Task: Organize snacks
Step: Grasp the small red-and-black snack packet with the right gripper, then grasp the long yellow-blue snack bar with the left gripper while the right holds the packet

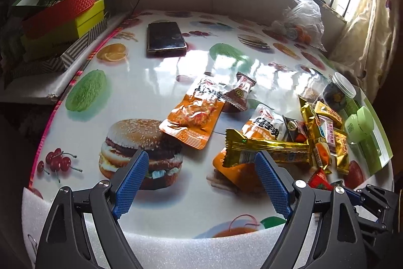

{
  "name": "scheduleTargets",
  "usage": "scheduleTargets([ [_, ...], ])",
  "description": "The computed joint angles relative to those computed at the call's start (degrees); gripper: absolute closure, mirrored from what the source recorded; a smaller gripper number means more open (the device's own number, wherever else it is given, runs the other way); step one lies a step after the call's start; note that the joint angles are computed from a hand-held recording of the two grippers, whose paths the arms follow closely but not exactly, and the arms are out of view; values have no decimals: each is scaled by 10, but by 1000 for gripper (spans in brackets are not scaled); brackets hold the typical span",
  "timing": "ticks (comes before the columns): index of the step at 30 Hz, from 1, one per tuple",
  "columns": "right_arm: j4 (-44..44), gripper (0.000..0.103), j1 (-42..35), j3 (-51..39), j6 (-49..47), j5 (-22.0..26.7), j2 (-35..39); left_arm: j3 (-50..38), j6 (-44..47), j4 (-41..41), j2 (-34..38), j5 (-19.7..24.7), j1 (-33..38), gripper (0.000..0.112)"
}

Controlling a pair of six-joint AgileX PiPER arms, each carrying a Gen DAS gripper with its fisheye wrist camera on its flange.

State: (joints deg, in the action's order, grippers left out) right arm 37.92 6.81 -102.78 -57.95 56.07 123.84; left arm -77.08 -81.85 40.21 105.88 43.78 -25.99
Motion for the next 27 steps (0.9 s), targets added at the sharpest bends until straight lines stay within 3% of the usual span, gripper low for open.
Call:
scheduleTargets([
  [7, 4, 85, -20, -3, 15, 0, 0, -32, 25, -43, 17, -23, -4, 25],
  [13, 14, 85, -41, -10, 19, 11, -2, -120, 112, -37, 65, 34, -25, 28],
  [19, 28, 85, -59, -4, 13, 17, -12, -213, 268, -60, 121, 89, -32, 28],
  [27, 32, 85, -67, -9, 22, 27, -10, -288, 393, -87, 177, 126, -37, 28],
])
